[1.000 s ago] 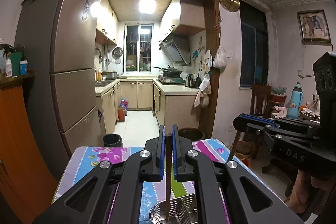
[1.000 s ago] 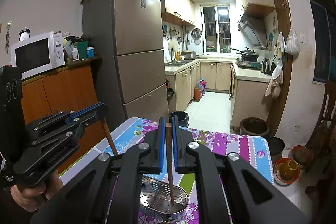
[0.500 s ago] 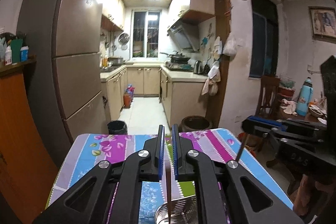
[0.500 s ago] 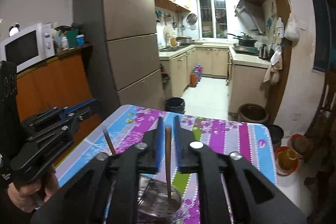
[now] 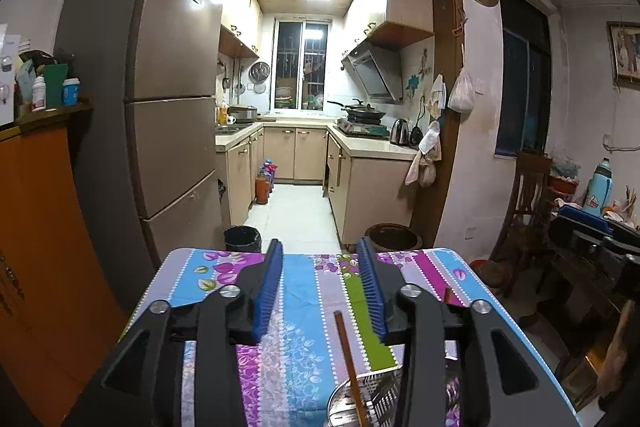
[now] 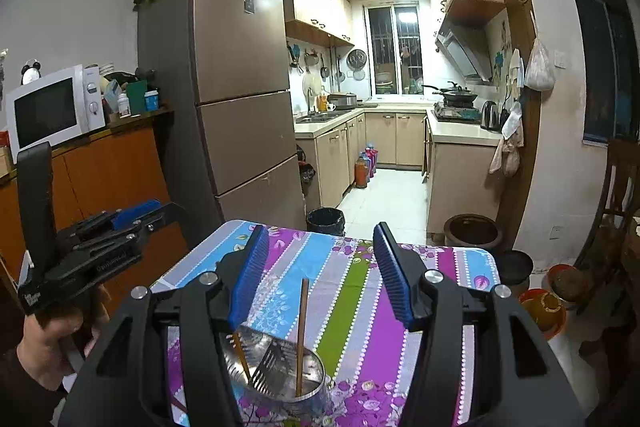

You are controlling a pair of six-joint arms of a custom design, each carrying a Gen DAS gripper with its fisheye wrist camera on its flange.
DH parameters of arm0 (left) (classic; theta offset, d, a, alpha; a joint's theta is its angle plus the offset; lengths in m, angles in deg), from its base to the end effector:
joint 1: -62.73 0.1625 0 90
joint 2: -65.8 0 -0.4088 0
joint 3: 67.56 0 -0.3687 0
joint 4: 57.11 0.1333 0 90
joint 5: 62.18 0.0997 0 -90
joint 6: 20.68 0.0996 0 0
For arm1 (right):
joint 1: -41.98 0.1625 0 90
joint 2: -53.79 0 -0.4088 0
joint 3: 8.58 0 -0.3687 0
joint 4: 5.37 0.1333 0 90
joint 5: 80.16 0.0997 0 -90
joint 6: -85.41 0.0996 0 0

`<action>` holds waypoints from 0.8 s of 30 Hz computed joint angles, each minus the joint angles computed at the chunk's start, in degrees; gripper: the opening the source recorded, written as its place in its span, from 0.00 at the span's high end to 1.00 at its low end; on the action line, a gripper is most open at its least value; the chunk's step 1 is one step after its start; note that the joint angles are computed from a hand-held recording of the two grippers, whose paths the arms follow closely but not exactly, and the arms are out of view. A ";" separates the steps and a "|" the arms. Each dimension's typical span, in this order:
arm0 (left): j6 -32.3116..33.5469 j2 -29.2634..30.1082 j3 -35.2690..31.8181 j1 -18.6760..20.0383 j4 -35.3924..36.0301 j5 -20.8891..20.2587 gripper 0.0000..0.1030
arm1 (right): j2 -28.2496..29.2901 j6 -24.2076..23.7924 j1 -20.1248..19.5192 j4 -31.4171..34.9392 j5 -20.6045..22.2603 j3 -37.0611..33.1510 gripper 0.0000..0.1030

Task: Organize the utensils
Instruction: 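Open the left tool while the right tool opens, dropping chopsticks into the holder, then move both open tools back down toward the remaining chopsticks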

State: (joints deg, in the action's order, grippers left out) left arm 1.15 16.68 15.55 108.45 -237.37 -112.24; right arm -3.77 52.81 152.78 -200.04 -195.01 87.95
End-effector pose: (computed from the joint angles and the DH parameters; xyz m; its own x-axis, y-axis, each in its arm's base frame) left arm -0.3420 -0.6332 0.3060 -0.7114 0.2899 -0.6402 0.7026 0.3121 -0.6395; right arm 0.3090 -0.5559 0.3293 -0.7505 -0.1771 0.6367 -0.6534 0.3434 -0.6746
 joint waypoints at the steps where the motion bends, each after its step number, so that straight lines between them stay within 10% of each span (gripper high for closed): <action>1: 0.04 -0.92 1.32 -0.24 -0.72 0.18 0.54 | -0.94 0.00 0.24 -0.59 0.05 1.42 0.47; 14: 5.59 -26.17 44.64 -9.34 -21.76 3.33 0.23 | -12.75 1.31 4.57 -25.48 4.66 37.36 0.36; 24: -5.49 -33.60 67.15 -10.33 -22.78 3.14 0.23 | 6.58 2.35 5.23 -54.47 0.89 50.68 0.56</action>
